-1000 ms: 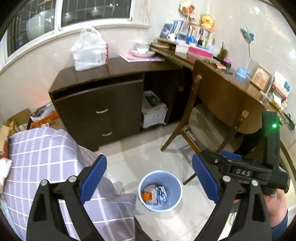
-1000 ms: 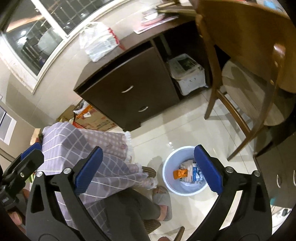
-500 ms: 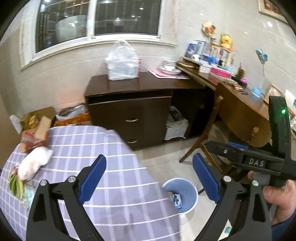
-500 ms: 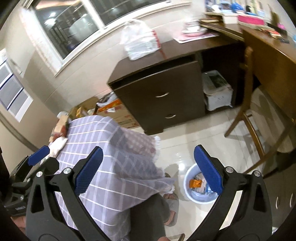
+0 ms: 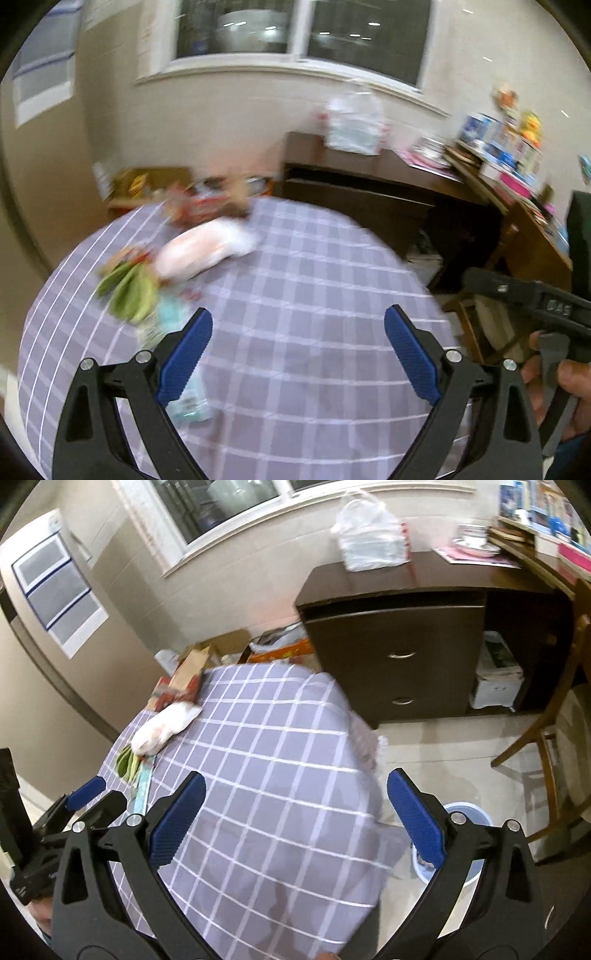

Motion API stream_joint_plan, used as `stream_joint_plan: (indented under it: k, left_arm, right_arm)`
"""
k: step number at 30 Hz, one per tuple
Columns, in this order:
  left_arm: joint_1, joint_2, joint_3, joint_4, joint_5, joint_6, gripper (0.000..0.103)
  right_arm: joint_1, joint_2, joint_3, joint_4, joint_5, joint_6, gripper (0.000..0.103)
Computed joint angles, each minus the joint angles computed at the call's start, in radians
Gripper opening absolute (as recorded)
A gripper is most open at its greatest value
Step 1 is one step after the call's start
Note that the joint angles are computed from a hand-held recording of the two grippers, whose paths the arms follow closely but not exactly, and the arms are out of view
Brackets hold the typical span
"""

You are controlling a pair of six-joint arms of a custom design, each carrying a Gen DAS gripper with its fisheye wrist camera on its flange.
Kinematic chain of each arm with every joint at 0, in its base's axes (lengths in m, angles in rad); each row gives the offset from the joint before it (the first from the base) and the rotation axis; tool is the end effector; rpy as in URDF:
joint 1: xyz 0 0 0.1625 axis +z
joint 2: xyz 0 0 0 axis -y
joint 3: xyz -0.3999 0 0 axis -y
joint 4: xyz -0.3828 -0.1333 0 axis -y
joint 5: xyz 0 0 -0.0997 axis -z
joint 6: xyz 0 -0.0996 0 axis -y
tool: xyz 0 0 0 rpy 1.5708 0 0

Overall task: Collect trash
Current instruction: 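Move both open tools back over the table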

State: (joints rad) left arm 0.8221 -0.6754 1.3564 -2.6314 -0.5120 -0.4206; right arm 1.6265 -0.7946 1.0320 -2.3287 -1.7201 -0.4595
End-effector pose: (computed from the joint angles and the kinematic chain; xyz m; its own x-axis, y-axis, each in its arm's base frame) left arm -0.3290 -0.6774 0.1631 -0.7865 -0.1894 -0.5878 0.3408 0.6607 -0.6689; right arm 0.1622 -0.7799 0.3220 -0.8672 -0.3673 0.3362 -0.4830 0.7847 -0.3885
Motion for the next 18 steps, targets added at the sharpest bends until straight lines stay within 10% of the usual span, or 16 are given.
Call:
stream_joint_plan:
  k: [7, 18]
  left_arm:
    - [0.05, -0.125, 0.15, 0.145, 0.043, -0.268, 0.092]
    - [0.095, -0.096, 0.115, 0.202, 0.001, -0.193, 0.075]
  right_arm:
    - [0.039, 0.034, 0.018, 0.03, -0.013, -0.021, 0.097]
    - [0.088, 0.073, 0.022, 0.043, -0.035, -0.053, 0.097]
